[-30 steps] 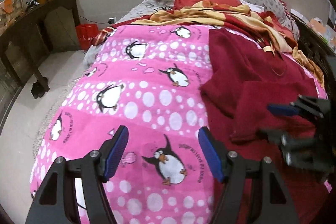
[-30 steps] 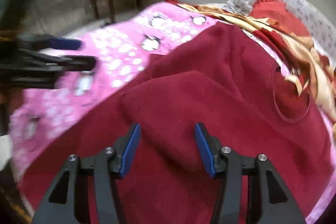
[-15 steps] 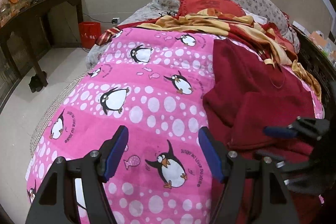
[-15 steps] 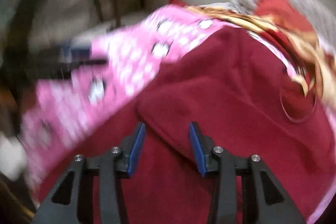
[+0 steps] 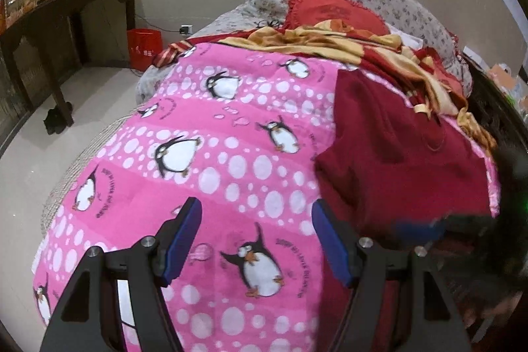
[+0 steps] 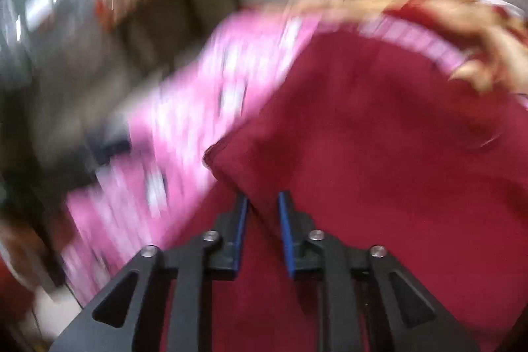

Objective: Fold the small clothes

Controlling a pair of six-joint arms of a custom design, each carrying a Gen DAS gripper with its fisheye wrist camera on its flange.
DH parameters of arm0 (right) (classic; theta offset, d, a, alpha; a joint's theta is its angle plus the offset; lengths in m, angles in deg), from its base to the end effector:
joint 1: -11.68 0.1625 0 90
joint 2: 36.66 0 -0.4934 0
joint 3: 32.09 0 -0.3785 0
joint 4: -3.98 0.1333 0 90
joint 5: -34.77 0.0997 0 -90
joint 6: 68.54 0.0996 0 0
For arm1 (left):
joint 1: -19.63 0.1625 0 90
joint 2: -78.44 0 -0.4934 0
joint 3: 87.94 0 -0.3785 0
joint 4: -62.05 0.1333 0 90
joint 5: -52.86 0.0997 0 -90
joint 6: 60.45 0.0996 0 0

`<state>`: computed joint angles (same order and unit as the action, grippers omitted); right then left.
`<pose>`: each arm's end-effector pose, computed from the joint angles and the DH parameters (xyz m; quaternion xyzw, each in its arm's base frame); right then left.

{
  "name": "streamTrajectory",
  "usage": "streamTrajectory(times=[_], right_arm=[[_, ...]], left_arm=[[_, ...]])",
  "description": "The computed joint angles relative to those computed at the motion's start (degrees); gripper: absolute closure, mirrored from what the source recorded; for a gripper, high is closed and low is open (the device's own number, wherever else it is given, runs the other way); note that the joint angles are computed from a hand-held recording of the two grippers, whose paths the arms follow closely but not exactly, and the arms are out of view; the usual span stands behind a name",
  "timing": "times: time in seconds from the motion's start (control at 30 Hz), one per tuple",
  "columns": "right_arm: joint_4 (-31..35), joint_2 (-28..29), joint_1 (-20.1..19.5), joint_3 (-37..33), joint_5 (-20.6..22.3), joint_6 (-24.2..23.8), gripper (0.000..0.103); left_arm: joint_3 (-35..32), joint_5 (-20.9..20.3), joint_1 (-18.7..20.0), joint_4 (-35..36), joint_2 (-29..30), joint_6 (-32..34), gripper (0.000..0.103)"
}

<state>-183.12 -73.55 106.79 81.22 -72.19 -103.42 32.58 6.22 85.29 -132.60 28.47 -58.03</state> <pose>0.1582 -0.5987 0.0368 0.3078 -0.9234 0.1343 0.1858 -0.0497 -0.5993 0.1793 0.1002 0.8894 -0.3346 0.2949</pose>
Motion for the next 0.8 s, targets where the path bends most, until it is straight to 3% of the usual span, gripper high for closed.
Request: streamTrajectory(times=[0.03,0.1,0.17,0.27,0.33,0.43,0.53,0.6,0.73,0.8], right_arm=[[0.9,-0.2,0.2,0.6,-1.3,-1.8,0.079],[-2.6,-1.6,-0.7,3.0,1.2,-2.9,0.078],[-3.3,-5.4,-2.3,5.0,2.9,-0.5,0.078],[-10.4,-9.0,-4.5,7.5,2.2,0.1,0.074],[-18.0,-10.7,-6.3,8.3,-2.3,0.3,0.073],[-23.5,-10.3,-8.3,5.7,-10.5,0.5,0.073],[-22.2,-10.9,-11.7,2.7,-13.1,2.4,0.073],[-19.9,-12.3,-13.9,2.1,-9.1,4.5,0.078],[-19.2,-13.9,-12.8,3.6,-9.5,6.6,0.080],[-19.1,-15.4,-12.3,6.8,-7.2,7.2,0.079]], left_arm=[[0.1,-0.2,-0.4,-0.4,0.1,0.4,0.030],[0.0,-0.5,-0.9,-1.1,0.6,1.1,0.030],[-0.6,-1.5,-1.5,-0.9,1.2,1.6,0.030],[-2.0,-3.5,-2.1,-0.3,2.7,2.4,0.030],[-3.1,-4.0,-2.4,0.0,4.3,3.7,0.024],[-6.1,-1.8,-2.5,4.5,7.6,3.3,0.023],[-9.0,-0.9,-1.8,8.5,10.4,2.5,0.023],[-10.4,-0.4,-1.3,10.1,11.7,2.1,0.023],[-10.8,-0.5,-1.1,10.1,11.9,1.2,0.022],[-10.5,-0.2,-1.2,9.7,11.9,1.8,0.022]])
